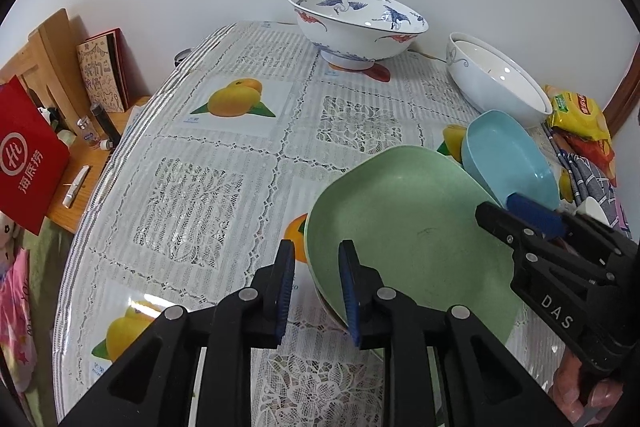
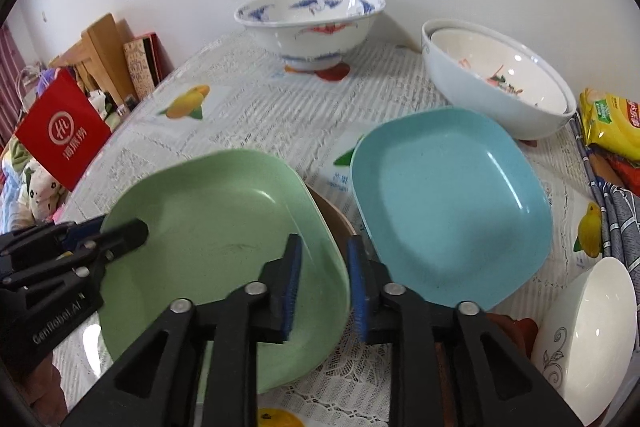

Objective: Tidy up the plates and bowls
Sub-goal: 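Lower the green plate onto the pink plate with the left gripper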

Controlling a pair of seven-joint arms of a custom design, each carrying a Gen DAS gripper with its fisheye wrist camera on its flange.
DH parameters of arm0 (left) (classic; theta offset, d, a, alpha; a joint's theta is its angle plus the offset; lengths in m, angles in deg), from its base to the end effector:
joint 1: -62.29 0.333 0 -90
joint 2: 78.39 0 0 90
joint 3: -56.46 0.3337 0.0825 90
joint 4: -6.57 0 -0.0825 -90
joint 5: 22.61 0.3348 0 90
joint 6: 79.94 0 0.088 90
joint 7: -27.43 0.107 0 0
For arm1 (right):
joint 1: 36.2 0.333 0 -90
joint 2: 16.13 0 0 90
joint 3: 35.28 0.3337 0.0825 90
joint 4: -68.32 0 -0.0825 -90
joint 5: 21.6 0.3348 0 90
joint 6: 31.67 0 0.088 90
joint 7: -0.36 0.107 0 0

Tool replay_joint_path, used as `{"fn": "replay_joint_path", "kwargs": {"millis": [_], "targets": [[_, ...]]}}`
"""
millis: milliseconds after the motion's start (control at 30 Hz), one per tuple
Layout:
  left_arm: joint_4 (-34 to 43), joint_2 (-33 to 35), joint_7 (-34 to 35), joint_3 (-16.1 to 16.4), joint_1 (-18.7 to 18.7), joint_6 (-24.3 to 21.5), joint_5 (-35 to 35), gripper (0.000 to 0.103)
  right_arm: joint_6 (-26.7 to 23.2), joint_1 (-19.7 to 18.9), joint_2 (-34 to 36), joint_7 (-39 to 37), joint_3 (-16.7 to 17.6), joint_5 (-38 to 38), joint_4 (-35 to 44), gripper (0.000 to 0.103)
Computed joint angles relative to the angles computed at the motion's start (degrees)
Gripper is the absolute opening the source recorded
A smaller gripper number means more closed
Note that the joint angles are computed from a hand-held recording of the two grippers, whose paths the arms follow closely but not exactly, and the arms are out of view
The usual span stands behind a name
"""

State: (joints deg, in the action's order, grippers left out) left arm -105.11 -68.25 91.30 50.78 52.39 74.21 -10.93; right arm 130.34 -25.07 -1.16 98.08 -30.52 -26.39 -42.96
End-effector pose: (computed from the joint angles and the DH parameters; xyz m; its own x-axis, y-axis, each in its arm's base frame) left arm 0.5763 -0.1636 0.4972 0.0062 -0.9958 0.0911 -0.8414 -0.0544 -0.5376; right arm 0.5949 0.1689 0.4677 0.2129 -0.9765 -0.0329 -0.7964 -0.1539 -0.5849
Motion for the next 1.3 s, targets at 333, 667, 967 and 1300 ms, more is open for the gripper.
{"fn": "replay_joint_path", "kwargs": {"millis": [333,667,967,1300], "targets": [[-2.6,-3.3,1.0,-1.0,0.4,0.2,-0.3,0.026,1.0,-0.2,-6.7,2.7,-0.7,0.8,-6.4,0.045],[-4.8,-8.1,-0.1,-3.2,0.2,1.1,1.0,0.036,2.4,-0.6,-17.6,10.4,-3.3,-4.2,-16.3,0.054],[-4.9,-11.1,-0.7,-5.7,-0.3,0.9,2.2,0.048,2.0,-3.7,-26.6,16.5,-3.9,-10.6,-22.0,0.055],[-0.9,-9.8,-0.6,-6.4,-1.3,-1.4,2.7,0.049,1.7,-2.8,-28.9,11.9,-6.9,-4.7,-22.5,0.055]]}}
